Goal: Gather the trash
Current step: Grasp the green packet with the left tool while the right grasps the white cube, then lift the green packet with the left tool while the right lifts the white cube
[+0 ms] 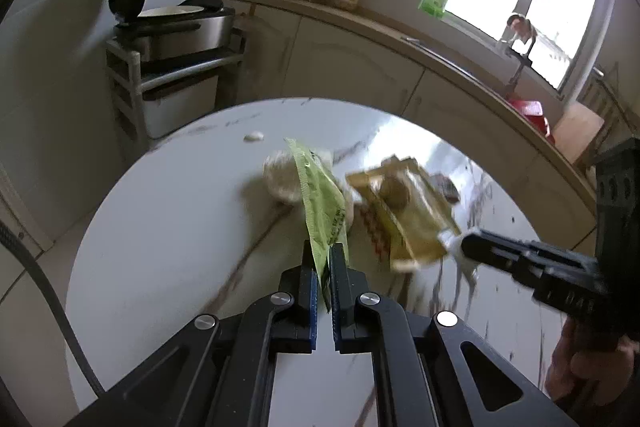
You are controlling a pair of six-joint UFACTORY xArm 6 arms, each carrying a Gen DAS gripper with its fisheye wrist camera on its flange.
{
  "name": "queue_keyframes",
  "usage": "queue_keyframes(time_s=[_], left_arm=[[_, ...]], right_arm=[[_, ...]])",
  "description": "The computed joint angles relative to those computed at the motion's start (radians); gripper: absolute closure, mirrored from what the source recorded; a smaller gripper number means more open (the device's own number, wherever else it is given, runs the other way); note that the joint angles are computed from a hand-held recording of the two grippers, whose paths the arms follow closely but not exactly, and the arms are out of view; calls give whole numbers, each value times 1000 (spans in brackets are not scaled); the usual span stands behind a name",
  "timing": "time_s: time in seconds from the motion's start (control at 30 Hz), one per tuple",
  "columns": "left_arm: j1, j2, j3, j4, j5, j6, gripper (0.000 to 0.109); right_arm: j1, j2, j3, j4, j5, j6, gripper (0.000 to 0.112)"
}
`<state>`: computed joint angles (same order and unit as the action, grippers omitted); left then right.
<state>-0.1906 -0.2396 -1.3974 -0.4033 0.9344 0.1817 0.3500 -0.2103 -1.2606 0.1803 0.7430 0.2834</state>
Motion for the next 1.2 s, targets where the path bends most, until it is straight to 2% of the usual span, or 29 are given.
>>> queue_keyframes(time_s=[0.2, 0.27, 0.33, 0.37, 0.4, 0.47, 0.5, 0.53, 0.6, 0.77, 0.83, 0.87, 0.9, 0.93, 0.97, 1.0, 1.07, 1.17, 1.2], left_arm=[[-5, -50, 32, 37, 25, -3, 104], [-11, -37, 21, 26, 17, -16, 94], [-8, 2, -10, 24, 20, -46, 60], [-10, 16, -17, 35, 11, -72, 54], [-9, 35, -32, 39, 11, -85, 52], [-10, 63, -56, 39, 23, -110, 60], [-7, 74, -68, 17, 37, -110, 85], [-4, 88, -85, -1, 65, -109, 99], [-8, 86, -87, -3, 69, -102, 104], [-25, 67, -79, 24, 65, -109, 105], [-40, 81, -93, 58, 56, -130, 101], [-48, 82, -92, 80, 50, -144, 99], [-55, 82, -88, 97, 40, -158, 93], [-60, 90, -98, 113, 44, -170, 76], [-67, 100, -105, 126, 44, -181, 66], [-66, 103, -100, 131, 29, -181, 53], [-71, 117, -108, 125, 17, -178, 56], [-77, 144, -131, 101, 25, -171, 75], [-76, 155, -144, 77, 34, -162, 91]], right_arm=[[6, -73, 83, 11, -5, 24, 94], [9, -89, 97, 7, 1, 32, 94], [14, -104, 106, 4, 3, 36, 94], [18, -111, 110, -2, 5, 42, 94], [20, -117, 113, -6, 7, 46, 94], [22, -134, 121, -12, 8, 53, 94], [22, -139, 122, -18, 11, 56, 94], [22, -149, 127, -21, 12, 57, 94], [21, -162, 130, -31, 16, 66, 94], [13, -182, 149, -29, 25, 67, 97], [20, -174, 150, -33, 41, 67, 94], [24, -166, 151, -45, 44, 76, 84], [27, -163, 159, -49, 34, 75, 72], [28, -162, 163, -59, 30, 76, 65], [30, -154, 160, -65, 35, 79, 59], [32, -150, 159, -68, 38, 79, 59], [34, -145, 162, -42, 31, 56, 59], [40, -124, 150, -101, 51, 92, 64], [43, -123, 154, -130, 40, 102, 66]])
